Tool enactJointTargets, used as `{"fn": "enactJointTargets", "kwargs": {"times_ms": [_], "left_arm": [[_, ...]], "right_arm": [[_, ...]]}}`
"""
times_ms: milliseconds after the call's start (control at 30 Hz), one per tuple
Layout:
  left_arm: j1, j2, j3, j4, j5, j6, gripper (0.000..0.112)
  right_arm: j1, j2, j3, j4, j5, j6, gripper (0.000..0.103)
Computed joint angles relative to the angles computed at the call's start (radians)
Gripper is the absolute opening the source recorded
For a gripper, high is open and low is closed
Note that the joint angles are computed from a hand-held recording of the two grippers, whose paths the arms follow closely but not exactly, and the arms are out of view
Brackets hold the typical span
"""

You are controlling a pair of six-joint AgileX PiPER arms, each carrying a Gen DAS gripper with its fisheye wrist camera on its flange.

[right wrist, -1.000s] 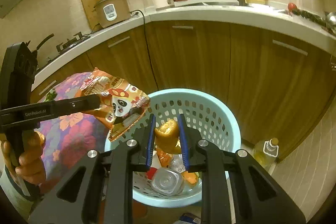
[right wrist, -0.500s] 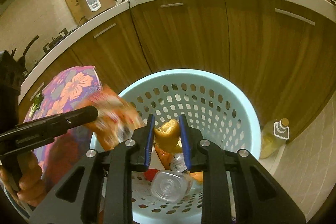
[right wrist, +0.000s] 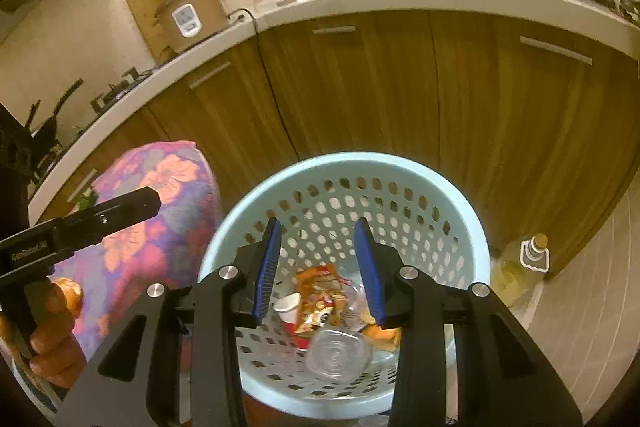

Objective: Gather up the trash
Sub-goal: 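Move both open tools back over the table toward the bok choy and last peel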

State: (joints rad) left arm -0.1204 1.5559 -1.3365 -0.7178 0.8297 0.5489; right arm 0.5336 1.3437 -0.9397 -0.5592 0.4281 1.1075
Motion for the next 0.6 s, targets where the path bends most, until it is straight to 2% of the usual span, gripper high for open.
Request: {"fn": "enactJointTargets", "kwargs": {"times_ms": [100, 300, 367, 433, 600], "left_arm": [[0.038, -0.037, 0.013, -0.026, 0.019, 0.023, 0.043], [0.192, -0.107, 0.034, -0.117, 0.086, 0.121, 0.043], [0.258, -0.126, 0.037, -0.145, 0.117, 0.168, 0.043], [0.320, -0.137, 0.034, -0.158, 0.138, 0.201, 0.043], [0.500, -0.117, 0.004, -0.180, 0.187, 0.283, 0.044]], "right_arm": [[0.068, -0.004, -0.043, -0.059, 0.050, 0.048, 0.034], [0.208, 0.035, -0.158, -0.126, 0.126, 0.084, 0.035], [0.271, 0.073, -0.216, -0.159, 0.158, 0.095, 0.042], [0.314, 0.112, -0.265, -0.174, 0.167, 0.093, 0.045], [0.400, 0.238, -0.401, -0.134, 0.142, 0.034, 0.045]]}}
